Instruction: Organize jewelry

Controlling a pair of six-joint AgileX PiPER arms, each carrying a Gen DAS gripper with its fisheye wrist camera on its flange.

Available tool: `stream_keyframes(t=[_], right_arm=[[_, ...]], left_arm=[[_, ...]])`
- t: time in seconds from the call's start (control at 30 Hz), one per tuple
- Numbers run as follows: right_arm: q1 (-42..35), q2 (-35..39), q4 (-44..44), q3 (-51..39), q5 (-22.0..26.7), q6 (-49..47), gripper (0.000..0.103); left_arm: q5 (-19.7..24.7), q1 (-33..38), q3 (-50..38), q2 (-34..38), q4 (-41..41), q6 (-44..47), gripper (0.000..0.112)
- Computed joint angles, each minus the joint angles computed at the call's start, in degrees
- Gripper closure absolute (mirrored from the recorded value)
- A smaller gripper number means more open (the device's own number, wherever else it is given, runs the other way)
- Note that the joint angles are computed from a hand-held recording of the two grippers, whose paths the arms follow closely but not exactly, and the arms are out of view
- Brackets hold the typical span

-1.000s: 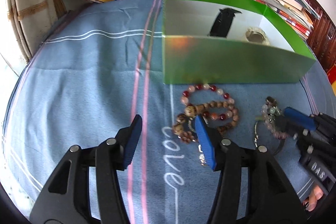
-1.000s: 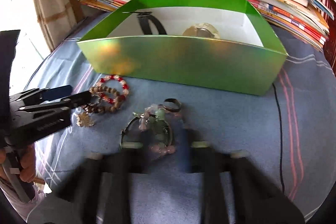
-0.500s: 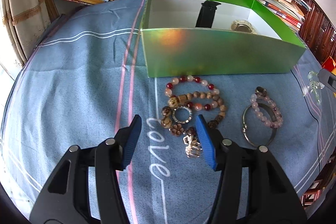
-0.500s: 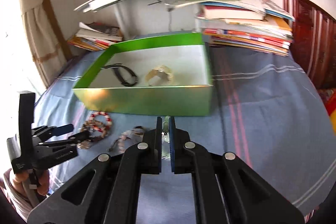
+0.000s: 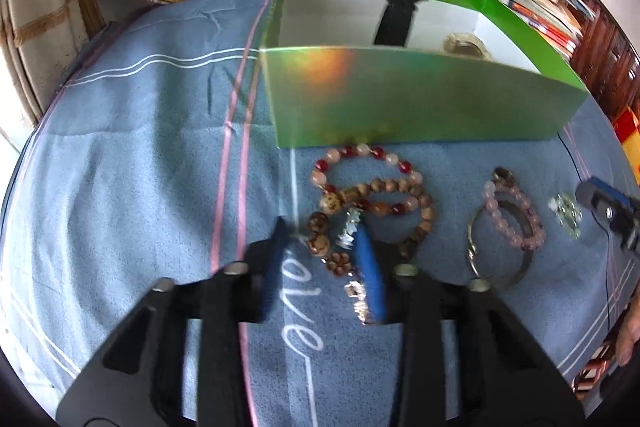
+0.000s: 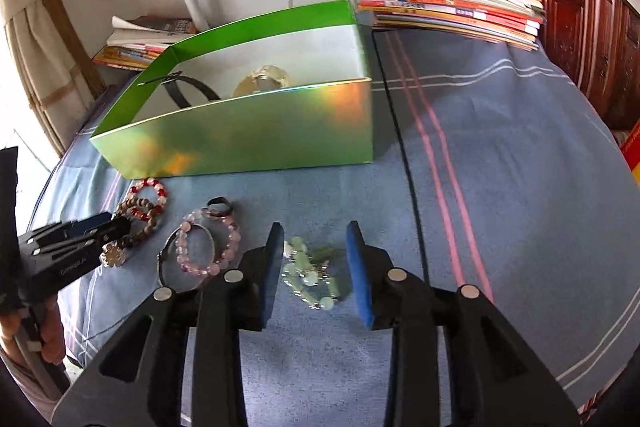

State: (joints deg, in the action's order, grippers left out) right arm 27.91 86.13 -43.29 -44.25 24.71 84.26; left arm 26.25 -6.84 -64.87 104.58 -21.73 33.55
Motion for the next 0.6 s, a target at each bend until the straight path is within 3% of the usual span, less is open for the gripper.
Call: stream_keyframes(t=[0.03,0.1,0.17,0.23,0.33,0.47,0.6], right_arm=[[-0.1,-0.1,0.0,0.1,0.0,0.2,0.070],[-0.7,-0.6,0.0,1.0,-0.2,0.7,0.069],[-1.3,-1.1,0.3,1.7,-0.5,1.0,0.067],[-1.6,-1.5,0.5,2.2,-0.6,1.1,0.066],[-1.7,-2.3,0.2,2.9,-0.6,1.5,0.063],[-1.5,-2.2,-0.1,2.9,0.2,2.2,0.062],[-1.5,-1.4,0.6,2.7,0.4,1.6,0.062]], left_arm=[[1.3,0.3,0.2,-0.3,-2.4,2.8,0.095],[6.0,1.7,1.1,-1.7,-11.1,13.2,0.096],[6.8,1.9,3.0,-3.9,-15.4,19.1,0.096],[4.2,1.1,4.7,-5.9,-14.5,18.4,0.093],[2.2,1.0,5.0,-6.5,-12.3,15.6,0.076],[1.8,1.2,3.0,-4.0,-6.9,9.0,0.074],[2.3,1.3,1.8,-1.8,-6.3,8.3,0.074]])
